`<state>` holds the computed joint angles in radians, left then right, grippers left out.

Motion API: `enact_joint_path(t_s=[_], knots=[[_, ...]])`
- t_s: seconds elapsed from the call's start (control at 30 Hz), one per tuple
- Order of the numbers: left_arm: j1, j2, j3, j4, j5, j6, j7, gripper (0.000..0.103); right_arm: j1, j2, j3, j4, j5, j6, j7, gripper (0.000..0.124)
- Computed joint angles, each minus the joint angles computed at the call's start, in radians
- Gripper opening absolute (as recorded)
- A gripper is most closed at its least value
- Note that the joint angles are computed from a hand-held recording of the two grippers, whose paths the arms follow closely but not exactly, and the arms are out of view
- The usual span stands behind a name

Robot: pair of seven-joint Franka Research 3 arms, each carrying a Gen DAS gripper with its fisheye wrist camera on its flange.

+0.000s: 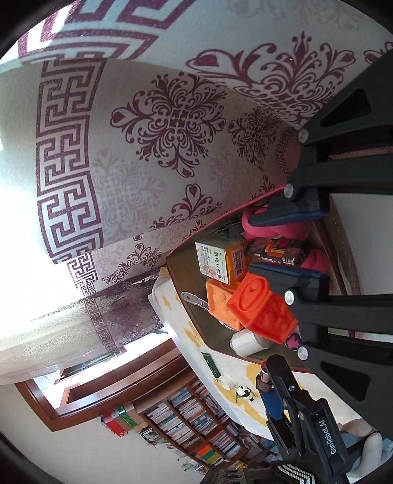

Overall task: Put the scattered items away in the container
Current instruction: 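Carry the lighter and serum bottle into the red tin and release them, then withdraw both tools from the tin back over the towel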

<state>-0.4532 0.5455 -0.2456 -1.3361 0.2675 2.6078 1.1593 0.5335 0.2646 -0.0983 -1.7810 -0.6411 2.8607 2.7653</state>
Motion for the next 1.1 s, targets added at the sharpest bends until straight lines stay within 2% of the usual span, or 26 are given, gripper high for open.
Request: enact_joint_path(t_s=[0.13, 0.23, 0.47, 0.77, 1.1], knots=[[-0.008, 0.008, -0.010, 0.006, 0.000, -0.018, 0.036, 0.065, 0.001, -0.002, -0.005, -0.008, 0.002, 0.010, 0.016, 0.043], [0.009, 0.001, -0.037, -0.007, -0.033, -0.010, 0.081, 0.077, 0.003, -0.005, -0.009, -0.015, -0.005, 0.026, 0.030, 0.053], [0.004, -0.022, -0.012, -0.040, -0.032, 0.011, 0.046, 0.078, 0.019, -0.015, -0.025, -0.017, -0.079, 0.031, 0.098, 0.064], [0.061, -0.101, 0.004, -0.163, -0.060, 0.096, -0.070, 0.078, 0.014, -0.006, -0.007, 0.001, -0.105, 0.025, 0.116, 0.068], [0.102, -0.176, 0.028, -0.290, -0.008, 0.145, -0.190, 0.078, 0.038, 0.021, 0.000, 0.046, -0.092, 0.023, 0.079, 0.072]])
